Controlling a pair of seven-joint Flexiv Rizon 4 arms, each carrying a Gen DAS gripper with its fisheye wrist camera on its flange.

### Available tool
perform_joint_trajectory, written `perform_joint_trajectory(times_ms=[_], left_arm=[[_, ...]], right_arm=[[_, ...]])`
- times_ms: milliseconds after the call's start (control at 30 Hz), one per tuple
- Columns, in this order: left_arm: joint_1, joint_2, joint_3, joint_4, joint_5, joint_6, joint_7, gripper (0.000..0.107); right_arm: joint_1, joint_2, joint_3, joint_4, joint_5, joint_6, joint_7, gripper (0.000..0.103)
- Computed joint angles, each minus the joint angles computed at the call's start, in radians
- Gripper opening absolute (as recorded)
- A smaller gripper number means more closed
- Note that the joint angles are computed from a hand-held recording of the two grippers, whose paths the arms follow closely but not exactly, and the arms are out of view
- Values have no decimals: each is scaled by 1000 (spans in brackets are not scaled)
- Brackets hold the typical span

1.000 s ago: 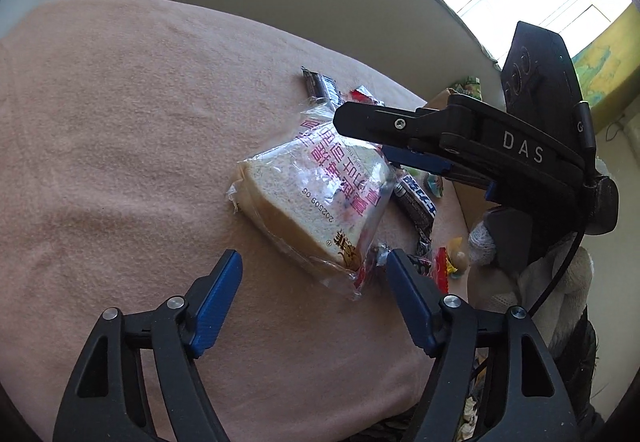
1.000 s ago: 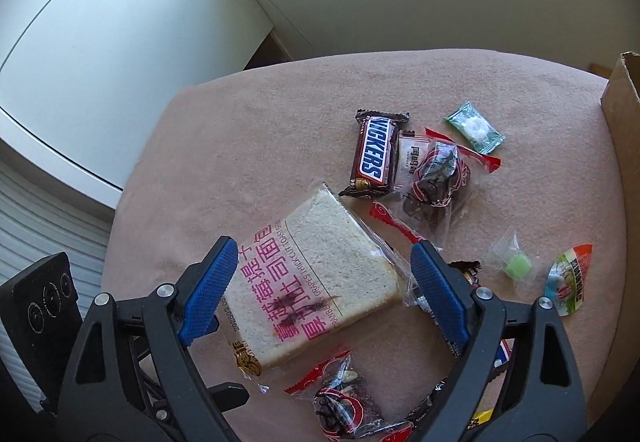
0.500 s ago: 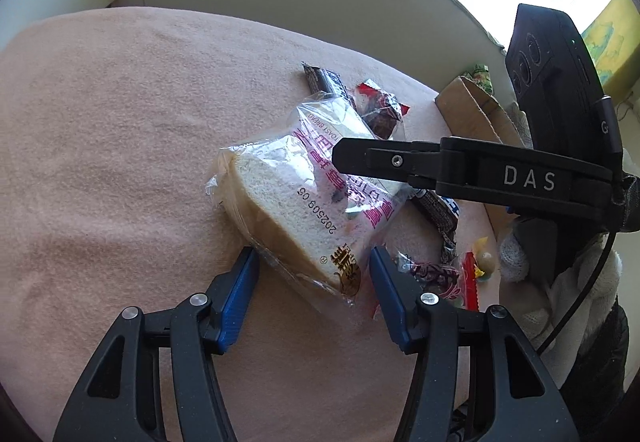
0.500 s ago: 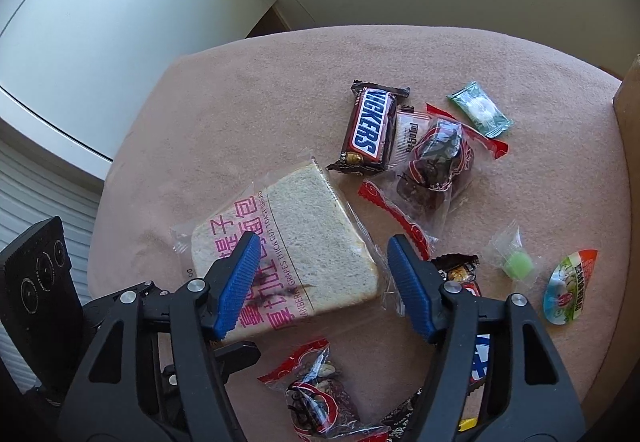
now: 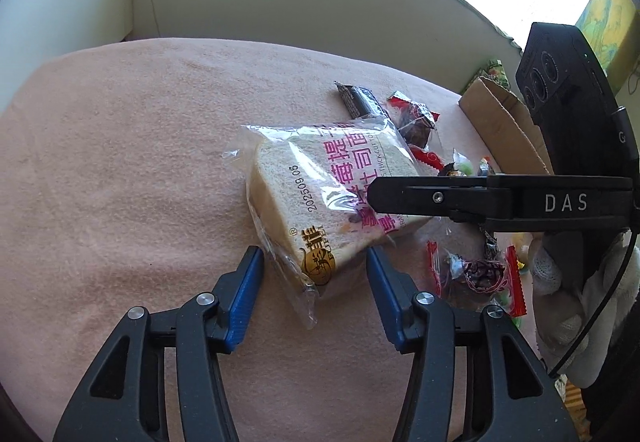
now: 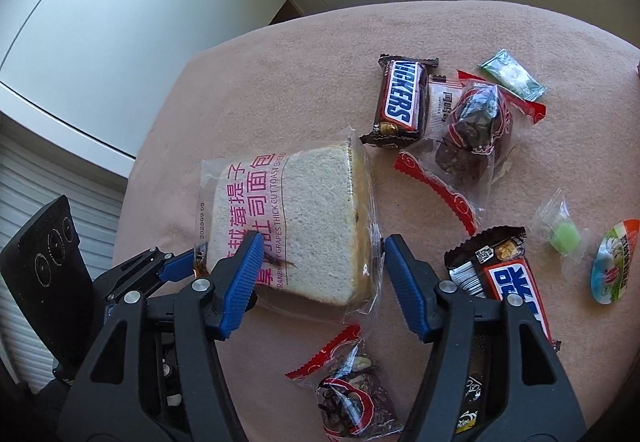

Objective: Organize snacks
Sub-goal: 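Lower the right tool onto the packaged bread loaf and close its fingers, then lift the bread loaf with the right tool and carry it into the cardboard box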

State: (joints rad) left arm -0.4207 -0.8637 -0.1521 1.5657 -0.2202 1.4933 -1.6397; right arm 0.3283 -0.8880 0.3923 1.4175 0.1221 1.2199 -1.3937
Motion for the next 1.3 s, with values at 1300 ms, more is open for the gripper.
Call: perform_joint_trajectory(times_ms=[1300], left_arm=[[-192,-193,23,-534,60,-197,107,50]], right_arm=[[131,429,-418,658,-305,488,428,54]])
